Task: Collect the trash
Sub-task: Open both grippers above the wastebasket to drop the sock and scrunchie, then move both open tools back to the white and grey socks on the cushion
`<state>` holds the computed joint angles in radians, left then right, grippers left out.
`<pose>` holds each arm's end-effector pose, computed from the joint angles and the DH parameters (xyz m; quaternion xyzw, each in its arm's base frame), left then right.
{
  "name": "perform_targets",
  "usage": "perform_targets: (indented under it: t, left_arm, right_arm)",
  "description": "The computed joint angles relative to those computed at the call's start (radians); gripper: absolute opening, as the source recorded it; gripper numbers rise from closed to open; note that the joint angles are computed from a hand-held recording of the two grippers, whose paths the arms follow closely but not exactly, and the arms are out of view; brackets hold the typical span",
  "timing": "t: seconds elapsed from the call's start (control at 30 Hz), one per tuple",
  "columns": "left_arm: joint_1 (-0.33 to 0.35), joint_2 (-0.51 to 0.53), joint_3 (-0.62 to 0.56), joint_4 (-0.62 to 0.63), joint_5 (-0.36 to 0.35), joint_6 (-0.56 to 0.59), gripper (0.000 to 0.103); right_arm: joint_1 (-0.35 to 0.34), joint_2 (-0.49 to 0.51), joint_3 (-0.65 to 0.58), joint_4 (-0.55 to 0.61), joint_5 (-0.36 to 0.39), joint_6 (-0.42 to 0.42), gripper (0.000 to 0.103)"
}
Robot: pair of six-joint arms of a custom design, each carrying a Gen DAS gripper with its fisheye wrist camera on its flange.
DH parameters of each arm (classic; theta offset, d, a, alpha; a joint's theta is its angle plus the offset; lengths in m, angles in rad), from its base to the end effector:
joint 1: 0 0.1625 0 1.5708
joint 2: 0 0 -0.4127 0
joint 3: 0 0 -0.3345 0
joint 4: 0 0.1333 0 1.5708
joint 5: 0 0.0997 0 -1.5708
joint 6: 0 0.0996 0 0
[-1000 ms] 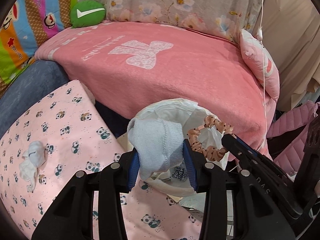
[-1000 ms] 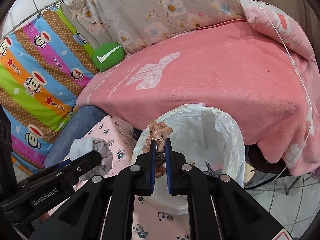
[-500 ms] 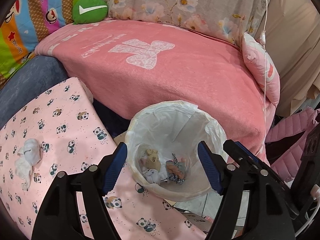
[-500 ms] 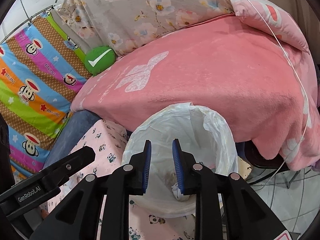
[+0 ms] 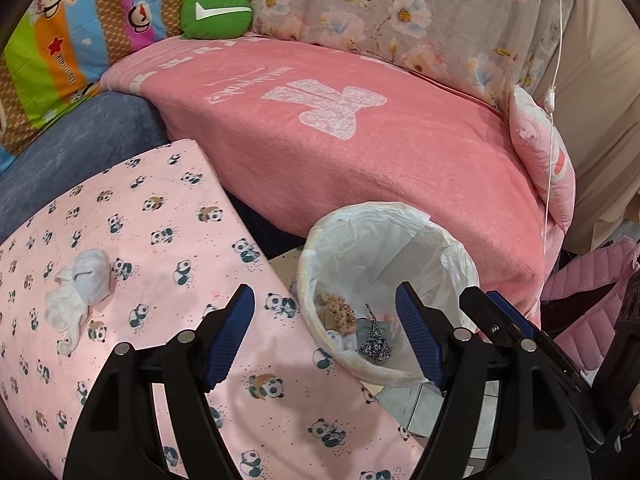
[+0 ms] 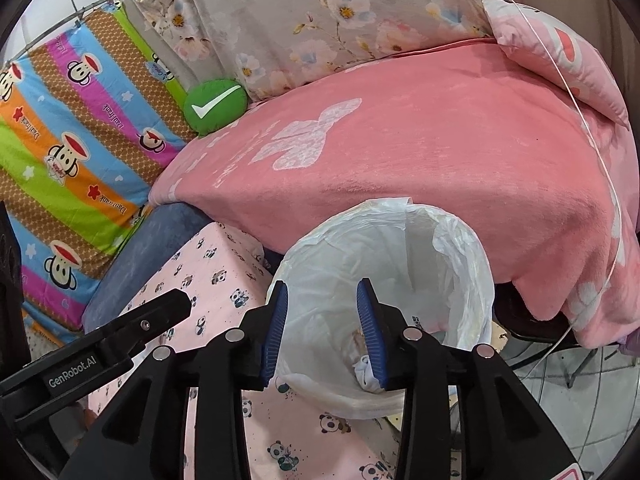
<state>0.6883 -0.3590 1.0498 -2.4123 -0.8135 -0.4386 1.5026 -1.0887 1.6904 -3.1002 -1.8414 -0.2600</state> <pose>-0.4539 -0.6345 0.0378 0.1768 0.9099 -0.2814 0.2482 0.0653 -0.6096 0.3611 0.0248 -0.8879 0.4176 0.1914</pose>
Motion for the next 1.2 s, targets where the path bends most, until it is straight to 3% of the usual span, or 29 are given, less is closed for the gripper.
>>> perform_targets:
  t: [0.43, 0.57, 1.2]
  left_arm:
    - [0.009, -0.130, 0.205, -0.082, 0.062, -0.093, 0.069]
    - [0.014, -0.172, 0.266, -0.097, 0.087, -0.123, 0.070]
    - [0.073, -0.372, 0.524, -0.135, 0.147, -0.318, 0.070]
  right_arm:
    - [0.073, 0.031, 0.034, -0.011, -0.026, -0.041, 0.039]
    - [0.096, 0.044, 0.049, -0.017, -0.034, -0.052, 0.045]
    - [0.225, 0.173, 0.027, 0.023, -0.095, -0.083, 0.051]
